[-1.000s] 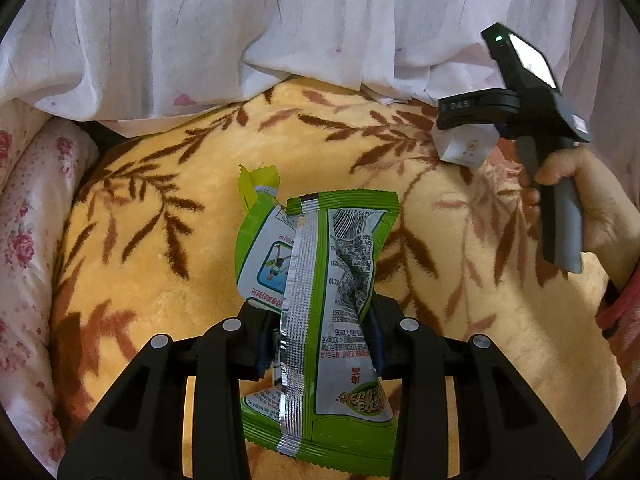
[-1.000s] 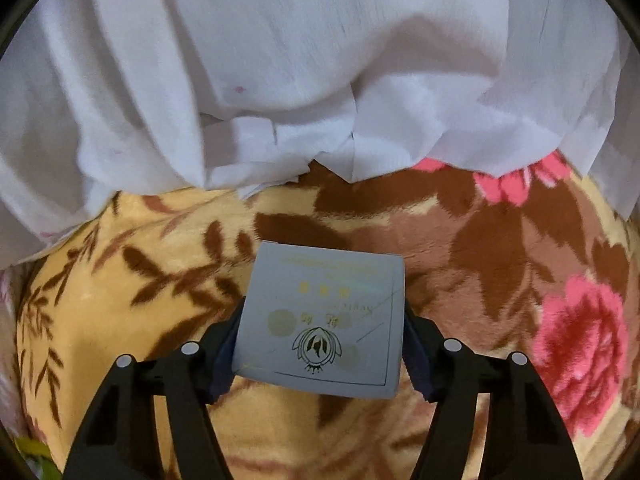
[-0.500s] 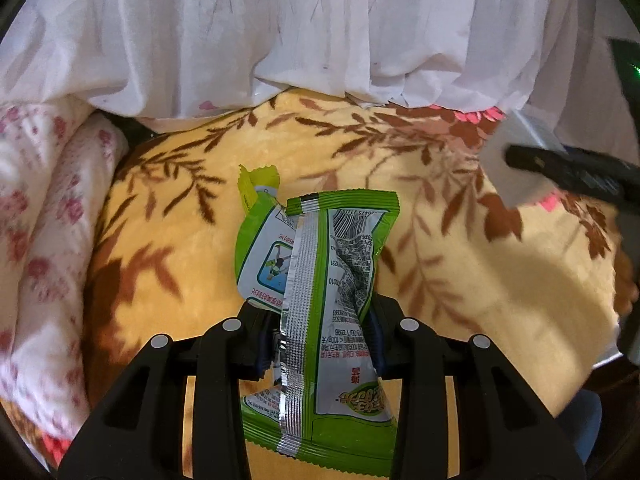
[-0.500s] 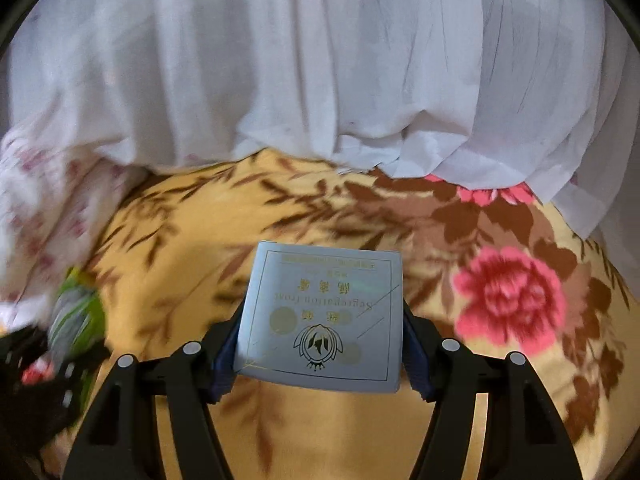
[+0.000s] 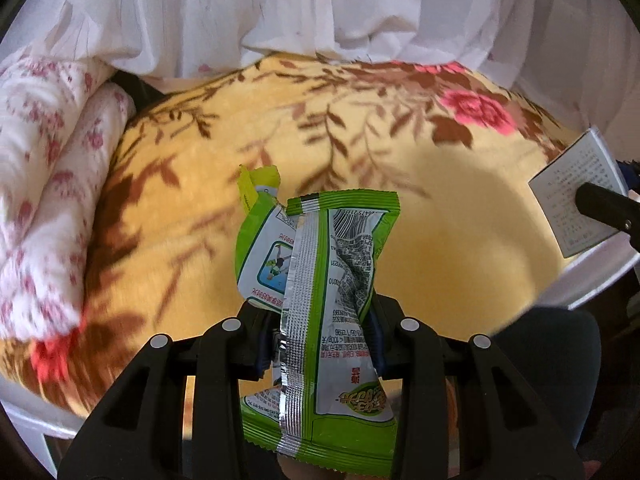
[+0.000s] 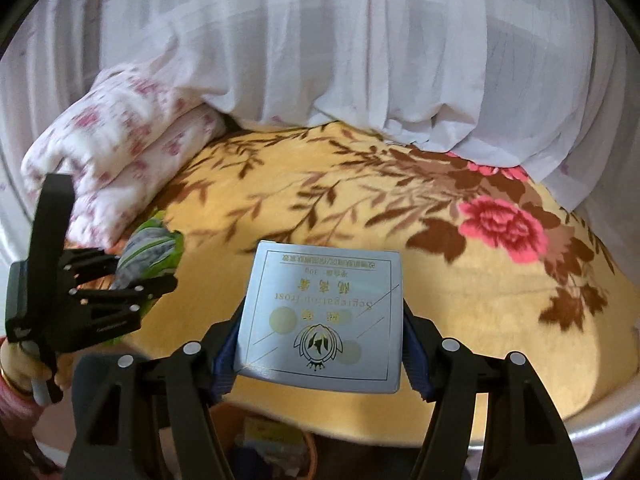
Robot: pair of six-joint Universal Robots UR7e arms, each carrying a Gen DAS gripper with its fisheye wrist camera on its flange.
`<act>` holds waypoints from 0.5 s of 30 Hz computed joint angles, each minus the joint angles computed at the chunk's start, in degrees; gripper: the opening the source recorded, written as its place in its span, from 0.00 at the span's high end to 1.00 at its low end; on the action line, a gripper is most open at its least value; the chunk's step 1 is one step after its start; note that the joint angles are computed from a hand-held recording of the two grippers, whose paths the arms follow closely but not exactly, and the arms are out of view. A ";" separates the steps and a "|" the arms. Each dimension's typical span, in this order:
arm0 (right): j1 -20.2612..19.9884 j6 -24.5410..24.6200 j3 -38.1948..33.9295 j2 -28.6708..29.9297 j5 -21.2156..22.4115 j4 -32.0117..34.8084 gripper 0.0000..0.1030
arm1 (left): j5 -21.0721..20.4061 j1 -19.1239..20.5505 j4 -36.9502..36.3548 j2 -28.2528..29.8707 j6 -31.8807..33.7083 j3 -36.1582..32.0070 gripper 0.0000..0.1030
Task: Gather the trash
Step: 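Carry the snack bag and white box to the orange bin and release both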
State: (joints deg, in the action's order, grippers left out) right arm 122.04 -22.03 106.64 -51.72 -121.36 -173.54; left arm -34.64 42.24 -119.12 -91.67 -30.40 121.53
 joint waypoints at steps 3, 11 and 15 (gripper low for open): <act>0.34 0.24 4.80 -1.90 0.65 -1.16 0.37 | -1.36 -1.64 2.28 -2.43 -4.08 3.30 0.65; -0.23 2.36 13.71 -3.58 2.77 -0.47 0.37 | -7.37 -3.84 6.89 -6.92 -10.95 11.04 0.65; -1.26 3.13 16.34 -3.10 3.47 0.78 0.37 | -10.73 -2.89 7.00 -6.83 -11.98 13.92 0.65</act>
State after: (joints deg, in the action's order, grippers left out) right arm 120.78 -18.90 122.98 -54.82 -117.89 -172.76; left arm -45.38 39.36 -112.12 -98.49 -42.38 135.45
